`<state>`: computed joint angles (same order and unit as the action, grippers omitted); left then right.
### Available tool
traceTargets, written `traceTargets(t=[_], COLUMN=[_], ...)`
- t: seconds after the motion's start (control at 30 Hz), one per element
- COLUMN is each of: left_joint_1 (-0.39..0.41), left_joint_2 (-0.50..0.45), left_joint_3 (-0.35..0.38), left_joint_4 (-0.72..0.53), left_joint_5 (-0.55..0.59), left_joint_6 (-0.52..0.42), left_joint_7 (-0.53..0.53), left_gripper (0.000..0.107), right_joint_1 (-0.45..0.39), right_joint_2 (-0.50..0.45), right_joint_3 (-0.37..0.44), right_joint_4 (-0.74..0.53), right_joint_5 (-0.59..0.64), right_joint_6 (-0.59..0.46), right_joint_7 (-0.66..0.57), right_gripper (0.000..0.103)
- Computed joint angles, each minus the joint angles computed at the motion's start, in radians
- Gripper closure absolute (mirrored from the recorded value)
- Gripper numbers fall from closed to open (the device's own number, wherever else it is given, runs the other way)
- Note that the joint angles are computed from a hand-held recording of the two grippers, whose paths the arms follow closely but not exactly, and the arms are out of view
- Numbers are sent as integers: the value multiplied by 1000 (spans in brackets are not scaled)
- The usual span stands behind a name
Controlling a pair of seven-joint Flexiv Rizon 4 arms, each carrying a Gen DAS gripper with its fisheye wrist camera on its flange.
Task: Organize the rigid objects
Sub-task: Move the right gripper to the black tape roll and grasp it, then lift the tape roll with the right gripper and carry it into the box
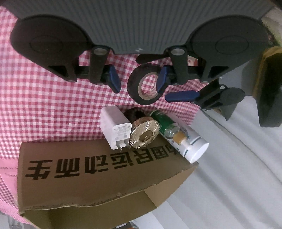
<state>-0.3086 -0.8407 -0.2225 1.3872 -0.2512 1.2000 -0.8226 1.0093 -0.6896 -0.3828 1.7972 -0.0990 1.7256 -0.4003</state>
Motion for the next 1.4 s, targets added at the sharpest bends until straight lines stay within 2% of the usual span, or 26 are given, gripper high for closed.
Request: traceTargets(t=[0.17,0.33,0.47,0.83,1.4], left_joint_1=[-3,9,17,40,11], left_joint_2=[-16,-16,0,47,26], left_joint_3=[2,-16,-24,-67,-37], left_joint_4=[-21,-18,5,84,44], left_joint_5=[-7,-20,-27,-61,-42], left_joint_6=[-15,-14,-13,-24,-29], left_joint_7=[-18,-10,2,68,100], left_gripper=[34,39,40,40,38], right_joint_1=[-50,-78,-77,-7,2], right_joint_2=[-14,-24,-22,36,44], right_joint_3=[52,83,87,29,7], right_joint_4=[-29,-40,-39,40,53], right_joint_5=[-27,-37,-42,-64,-125], right_joint_6=[-22,-18,-23,-50,-64], right_joint_7=[-8,-5,-6,31,53], right_gripper=[73,81,82,81,80])
